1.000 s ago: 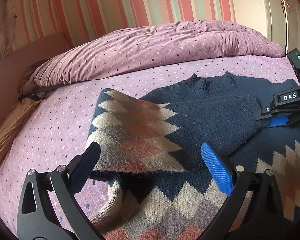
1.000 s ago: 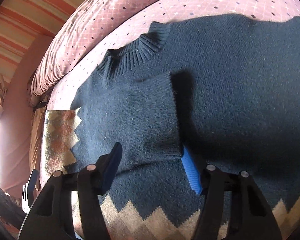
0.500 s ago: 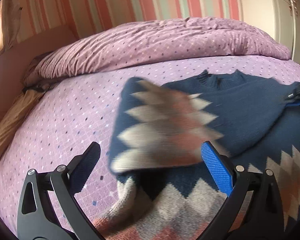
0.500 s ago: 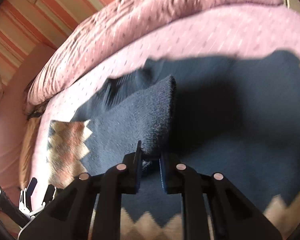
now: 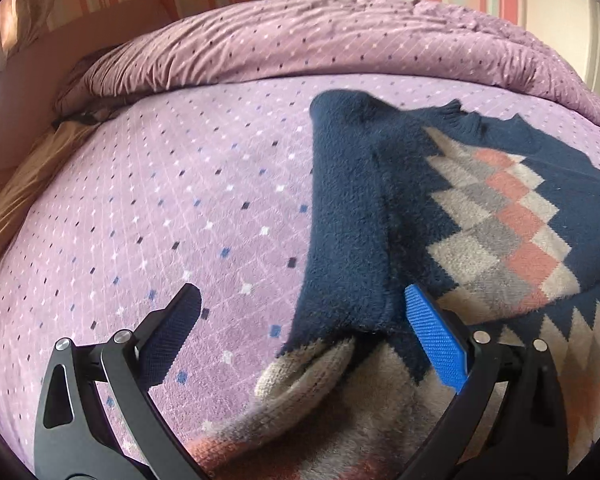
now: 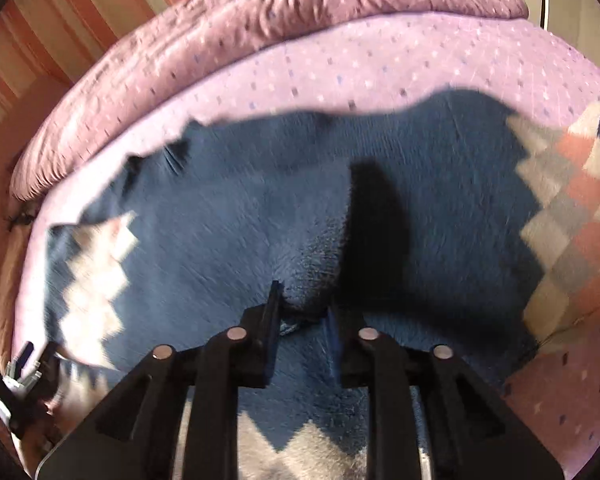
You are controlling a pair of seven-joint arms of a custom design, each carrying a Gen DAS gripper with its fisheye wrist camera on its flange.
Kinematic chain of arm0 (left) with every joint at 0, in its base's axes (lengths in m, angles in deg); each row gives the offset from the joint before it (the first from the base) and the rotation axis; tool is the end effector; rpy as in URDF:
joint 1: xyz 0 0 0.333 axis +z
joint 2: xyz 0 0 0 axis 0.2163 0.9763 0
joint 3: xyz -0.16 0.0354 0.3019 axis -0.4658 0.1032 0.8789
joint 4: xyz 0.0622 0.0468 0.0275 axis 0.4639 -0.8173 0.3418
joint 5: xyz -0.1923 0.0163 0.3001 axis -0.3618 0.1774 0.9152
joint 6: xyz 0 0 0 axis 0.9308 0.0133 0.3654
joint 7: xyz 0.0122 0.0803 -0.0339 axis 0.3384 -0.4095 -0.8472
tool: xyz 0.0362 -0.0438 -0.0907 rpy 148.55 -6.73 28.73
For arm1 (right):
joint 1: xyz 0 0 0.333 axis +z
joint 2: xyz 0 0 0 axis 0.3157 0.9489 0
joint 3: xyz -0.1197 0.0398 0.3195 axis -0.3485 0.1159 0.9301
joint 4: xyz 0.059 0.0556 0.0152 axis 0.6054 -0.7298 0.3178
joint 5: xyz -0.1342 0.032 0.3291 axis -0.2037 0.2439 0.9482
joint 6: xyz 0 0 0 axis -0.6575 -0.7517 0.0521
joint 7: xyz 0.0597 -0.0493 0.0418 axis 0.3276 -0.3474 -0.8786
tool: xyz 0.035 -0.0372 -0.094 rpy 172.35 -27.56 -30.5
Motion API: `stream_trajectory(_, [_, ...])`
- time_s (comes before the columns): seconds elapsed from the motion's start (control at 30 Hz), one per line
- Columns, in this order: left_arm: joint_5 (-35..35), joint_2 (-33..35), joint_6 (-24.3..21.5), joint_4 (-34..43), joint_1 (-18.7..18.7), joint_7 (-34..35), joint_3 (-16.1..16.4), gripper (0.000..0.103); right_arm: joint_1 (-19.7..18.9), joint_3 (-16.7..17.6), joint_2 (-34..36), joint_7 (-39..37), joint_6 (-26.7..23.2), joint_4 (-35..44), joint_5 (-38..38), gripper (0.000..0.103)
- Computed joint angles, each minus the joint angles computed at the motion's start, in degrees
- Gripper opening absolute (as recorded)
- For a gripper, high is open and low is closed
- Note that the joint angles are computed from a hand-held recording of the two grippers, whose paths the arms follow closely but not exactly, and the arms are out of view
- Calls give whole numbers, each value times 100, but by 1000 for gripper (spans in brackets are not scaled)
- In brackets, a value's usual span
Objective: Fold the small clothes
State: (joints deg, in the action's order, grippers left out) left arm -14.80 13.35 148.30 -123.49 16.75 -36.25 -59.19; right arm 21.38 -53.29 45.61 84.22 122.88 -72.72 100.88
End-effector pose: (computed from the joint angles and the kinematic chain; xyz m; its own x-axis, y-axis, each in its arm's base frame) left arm 0.4529 -0.0718 0.5352 0.5689 -0.8098 -0.1434 -0.6776 -0.3627 -0.6398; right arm 0.6877 0.1065 0.5280 0.2577 -0.9256 -0.2772 -0.8850 -0.1110 -0.4521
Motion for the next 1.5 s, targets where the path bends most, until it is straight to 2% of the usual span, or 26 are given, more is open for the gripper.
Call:
stream_trajectory(0.07, [-25,21,-33,-13,-8,92,23,100,-35,16,-36,-66,113,-116,62,30])
stream_trajectory(0.1, [-48,11,-20,-37,-14,126,38,100,-12,-10,-66,-49,163,-147,10,41])
stream_trajectory(0.13, [-24,-2,-30,-48,-11,135,29,100,47,-84,-132,27,261,-208,-147,57])
stream_trajectory(0.17, [23,-10,-80,-42,-8,153,6,100,128,-183,-243,145,477,-338,-365,63])
stream_trajectory(0.27, [36,-30,-175,-38,-25,141,-24,100,312,-414,-496,422,1044,-644,-1133,66])
stream_trajectory(0.33, [33,-37,-238,-23,-39,92,-43,100,284,-371,-516,332,1095,-645,-1325,66])
stream_trajectory(0.4, [48,-61,-274,-43,-52,36,-55,100,414,-422,-493,387,1196,-620,-1749,66])
stream_trajectory(0.47, [88,-86,-264,-96,-57,35,-49,100,710,-618,-445,634,1386,-682,-2579,68])
stream_trajectory(0.53, [132,-105,-274,-134,-48,55,-39,100,1137,-1022,-315,1207,1245,-666,-3827,77])
stream_trajectory(0.57, [106,-137,-243,-171,-47,62,-15,100,1150,-1035,-306,1326,1223,-747,-4069,77])
stream_trajectory(0.67, [47,-230,-156,-237,-41,24,-18,100,698,-662,-532,1057,1310,-900,-3448,77])
stream_trajectory(0.7, [-10,-299,-92,-285,-48,22,-12,100,312,-359,-746,582,1540,-1110,-2721,77])
stream_trajectory(0.77, [-227,-554,437,-524,-75,123,99,100,-63,-233,-1016,147,1795,-1334,-1869,80])
stream_trajectory(0.8, [-324,-718,637,-634,-73,203,99,100,-256,-287,-1173,6,1865,-1452,-1529,87])
stream_trajectory(0.87, [-301,-1081,753,-791,0,245,-78,100,-378,-578,-1309,12,1858,-1509,-1607,87])
stream_trajectory(1.0, [-122,-1562,457,-807,238,184,-706,100,-673,-1273,-1492,249,2386,-1764,-2730,87])
stream_trajectory(1.03, [-187,-1630,420,-796,216,176,-786,100,-803,-1305,-1522,140,2440,-1810,-2757,87])
stream_trajectory(1.13, [-362,-1695,345,-714,212,120,-955,100,-1272,-1201,-1711,-827,2341,-1953,-2047,87])
stream_trajectory(1.17, [-497,-1677,235,-615,168,122,-1023,100,-1442,-1121,-1770,-1345,2237,-1974,-1474,87])
stream_trajectory(1.2, [-602,-1652,194,-521,114,139,-1063,100,-1586,-1059,-1752,-1786,1915,-1843,-781,87])
stream_trajectory(1.27, [-604,-1583,13,-269,87,142,-1288,100,-1803,-1137,-1553,-1967,1117,-1386,82,86])
stream_trajectory(1.33, [-593,-1454,-162,-33,27,148,-1428,100,-1820,-1242,-1396,-1744,1000,-1206,48,83])
stream_trajectory(1.4, [-404,-1323,-324,228,6,21,-1630,100,-1895,-1267,-1136,-1546,687,-837,30,76])
stream_trajectory(1.43, [-290,-1231,-431,358,-18,-12,-1718,100,-1949,-1250,-933,-1495,399,-516,13,69])
stream_trajectory(1.5, [-59,-985,-589,607,-106,-95,-1864,100,-2119,-1123,-528,-1425,-70,73,250,66])
